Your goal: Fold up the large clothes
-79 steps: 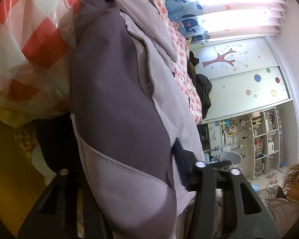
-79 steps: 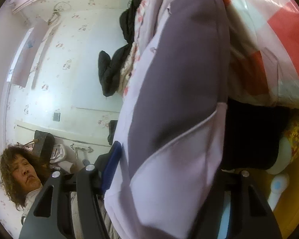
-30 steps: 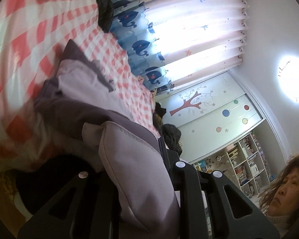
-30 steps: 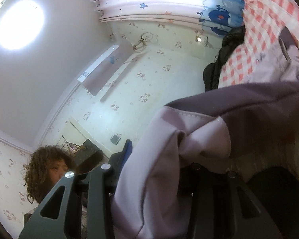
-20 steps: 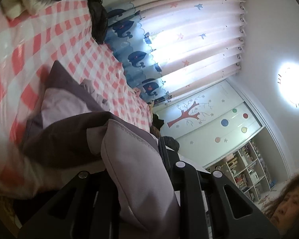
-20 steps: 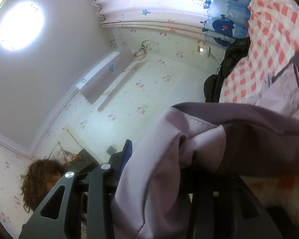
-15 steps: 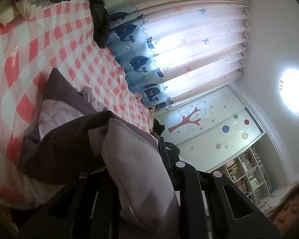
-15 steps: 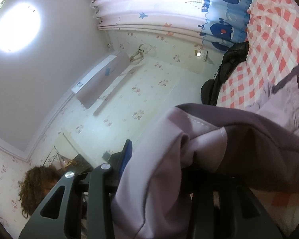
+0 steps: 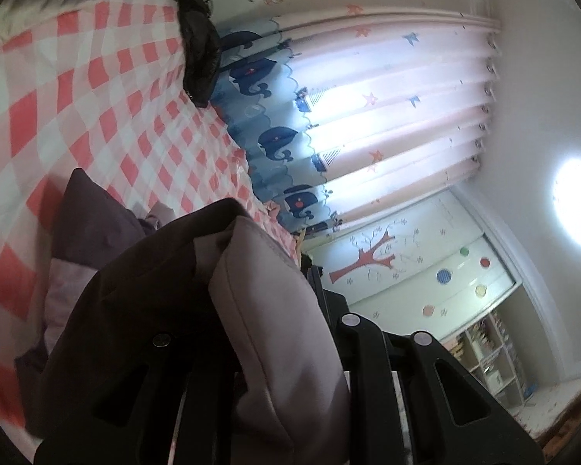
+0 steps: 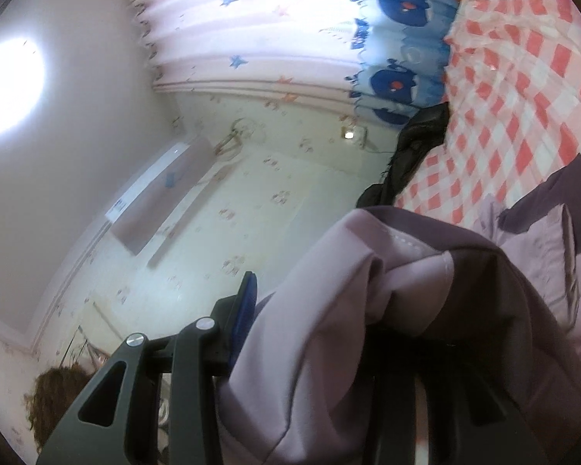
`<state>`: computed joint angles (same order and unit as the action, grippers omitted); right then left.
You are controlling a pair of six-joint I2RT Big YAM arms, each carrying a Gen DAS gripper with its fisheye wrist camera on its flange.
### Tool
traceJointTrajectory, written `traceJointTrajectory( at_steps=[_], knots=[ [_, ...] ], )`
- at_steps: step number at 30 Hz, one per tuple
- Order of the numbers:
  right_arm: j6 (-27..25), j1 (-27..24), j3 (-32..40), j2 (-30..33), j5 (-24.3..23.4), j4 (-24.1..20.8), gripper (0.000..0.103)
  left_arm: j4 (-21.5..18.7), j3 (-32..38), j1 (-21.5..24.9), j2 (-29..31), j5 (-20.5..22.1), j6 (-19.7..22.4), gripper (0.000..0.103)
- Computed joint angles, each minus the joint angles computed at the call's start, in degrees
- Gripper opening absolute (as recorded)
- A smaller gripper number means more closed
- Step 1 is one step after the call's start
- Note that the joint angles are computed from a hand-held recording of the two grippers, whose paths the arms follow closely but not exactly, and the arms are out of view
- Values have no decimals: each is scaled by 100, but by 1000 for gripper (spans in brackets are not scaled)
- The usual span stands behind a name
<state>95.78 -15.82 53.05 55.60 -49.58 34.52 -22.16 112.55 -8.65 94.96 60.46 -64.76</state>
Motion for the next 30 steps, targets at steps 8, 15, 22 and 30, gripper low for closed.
traceJointTrajectory(
  at_steps=[8,15,22,30],
  knots=[
    [-295,3,459,668,48,-442,39,-104,798,-179,832,-411,-144,14],
    [-393,-25,633,1128,125,-596,39,-1163,2098,-294,1648,-613,392,14],
    [-639,-5,732,1367,182,-1253,39,-1831,2567,-345,2060,-858,641,15],
    [-801,39,862,1602,234,-1593,42,-2356,2878,-391,2343,-1160,780,15]
  ],
)
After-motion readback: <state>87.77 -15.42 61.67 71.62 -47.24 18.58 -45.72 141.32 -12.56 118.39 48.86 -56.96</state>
